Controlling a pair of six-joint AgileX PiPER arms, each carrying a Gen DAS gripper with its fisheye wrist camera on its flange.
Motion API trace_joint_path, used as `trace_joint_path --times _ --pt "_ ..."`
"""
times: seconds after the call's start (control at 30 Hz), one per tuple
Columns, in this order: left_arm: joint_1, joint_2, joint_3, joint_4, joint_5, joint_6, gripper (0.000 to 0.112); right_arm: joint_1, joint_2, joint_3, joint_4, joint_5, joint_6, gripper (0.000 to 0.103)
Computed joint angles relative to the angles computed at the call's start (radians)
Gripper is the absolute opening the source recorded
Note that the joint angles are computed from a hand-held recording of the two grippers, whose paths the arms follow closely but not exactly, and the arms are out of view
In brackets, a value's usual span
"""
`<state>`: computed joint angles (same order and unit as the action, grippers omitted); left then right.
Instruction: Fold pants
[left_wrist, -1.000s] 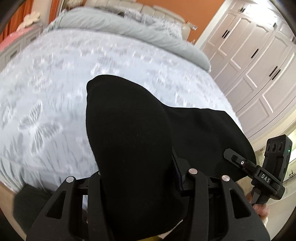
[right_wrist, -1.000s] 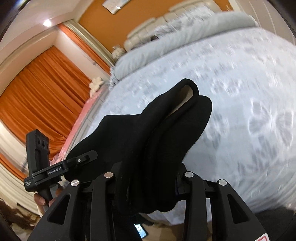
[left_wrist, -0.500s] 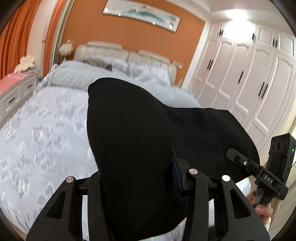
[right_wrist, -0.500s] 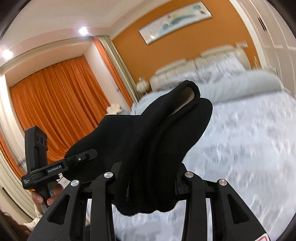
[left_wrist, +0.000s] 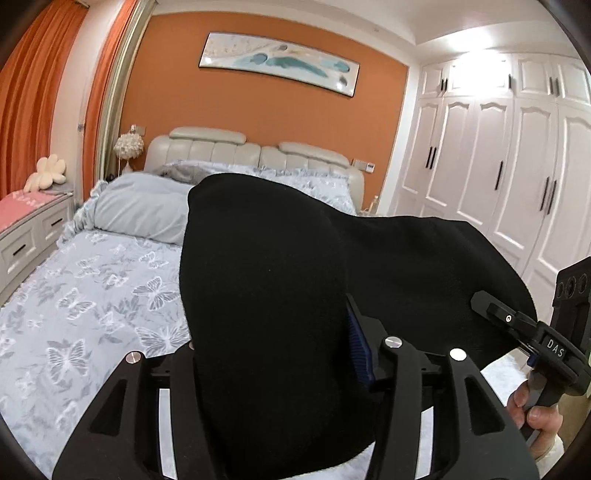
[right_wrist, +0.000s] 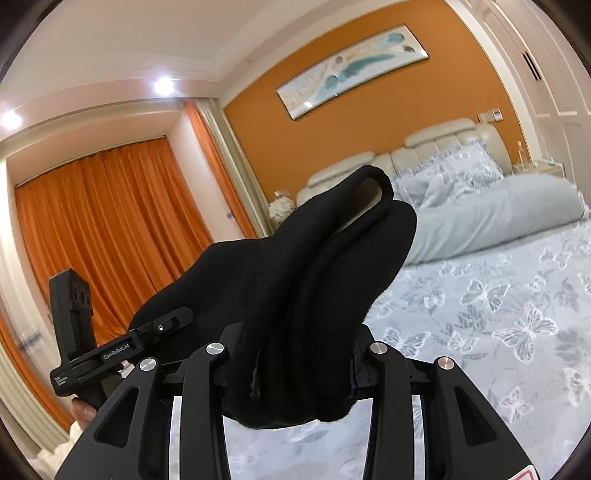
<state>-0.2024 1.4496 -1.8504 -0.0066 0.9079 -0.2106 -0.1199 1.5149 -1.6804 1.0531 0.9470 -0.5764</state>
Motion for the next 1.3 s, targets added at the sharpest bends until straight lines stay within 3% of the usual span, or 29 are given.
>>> trace_joint_path --times 0.17,0.27,0.3,0.37,0.4,0.47,0.5,0.57,0.6,0.67,0.77,0.8,0.9,0.97,1.03,1.07,1.1,1.13,1.23,1.27,1.3 --pt "0.042 0.158 0.158 -0.031 -0.218 0.027 0.049 0.041 0.225 0.034 0.036 -0.098 -0.105 0.035" --pt "0.064 0.282 0.276 -0.059 -0.346 0.061 0.05 0.074 0.408 0.014 -0.035 -0.143 -0.078 0.038" --pt "0.077 0.333 0.308 -0.082 -0.365 0.08 0.053 0.089 0.452 -0.008 -0.117 -0.141 -0.003 0.041" --pt "0.102 0.421 0.327 -0.114 -0.332 0.104 0.059 0.099 0.569 -0.05 -0.241 -0.107 0.098 0.056" --pt "0.131 0.422 0.387 -0.19 -0.359 0.165 0.07 0.083 0.59 -0.023 -0.243 -0.09 0.09 0.061" --pt "0.161 0.328 0.53 -0.276 -0.467 0.246 0.076 0.04 0.518 0.068 -0.203 -0.112 -0.003 0.064" --pt "0.175 0.284 0.563 -0.26 -0.467 0.262 0.076 0.037 0.474 0.105 -0.239 -0.155 -0.008 0.067" --pt "0.192 0.187 0.608 -0.106 -0.477 0.174 0.075 0.044 0.347 0.192 -0.331 -0.277 0.014 0.062" --pt "0.192 0.146 0.594 -0.011 -0.466 0.099 0.075 0.048 0.298 0.2 -0.33 -0.301 -0.003 0.045" --pt "0.175 0.141 0.496 0.066 -0.405 0.008 0.075 0.086 0.305 0.095 -0.353 -0.237 0.05 0.018" --pt "0.124 0.246 0.253 0.055 -0.26 -0.071 0.078 0.192 0.436 -0.17 -0.481 -0.14 0.214 0.013" --pt "0.102 0.289 0.192 0.086 -0.223 -0.113 0.085 0.232 0.474 -0.23 -0.571 -0.136 0.288 0.013" --pt "0.007 0.563 -0.094 0.275 -0.032 -0.242 0.093 0.295 0.717 -0.509 -0.84 -0.026 0.468 0.01" --pt "-0.014 0.704 -0.186 0.355 0.057 -0.251 0.094 0.266 0.798 -0.571 -0.859 -0.005 0.549 0.008" --pt "0.011 0.705 -0.139 0.299 0.017 -0.28 0.094 0.236 0.731 -0.503 -0.796 -0.003 0.552 0.0" --pt "0.028 0.658 -0.088 0.256 -0.017 -0.284 0.094 0.238 0.686 -0.448 -0.824 -0.02 0.577 0.001" --pt "0.036 0.632 -0.075 0.235 -0.012 -0.28 0.091 0.25 0.613 -0.377 -0.873 -0.037 0.591 0.01" --pt "0.036 0.579 -0.038 0.232 -0.008 -0.28 0.091 0.257 0.531 -0.281 -0.881 -0.08 0.57 0.01" --pt "-0.008 0.375 0.143 0.342 -0.046 -0.335 0.091 0.264 0.294 -0.052 -0.899 -0.145 0.529 0.011" --pt "-0.022 0.312 0.193 0.358 -0.044 -0.337 0.091 0.262 0.203 0.023 -0.876 -0.148 0.52 0.015" --pt "-0.038 0.245 0.24 0.37 -0.032 -0.339 0.092 0.26 0.133 0.085 -0.854 -0.155 0.523 0.027"
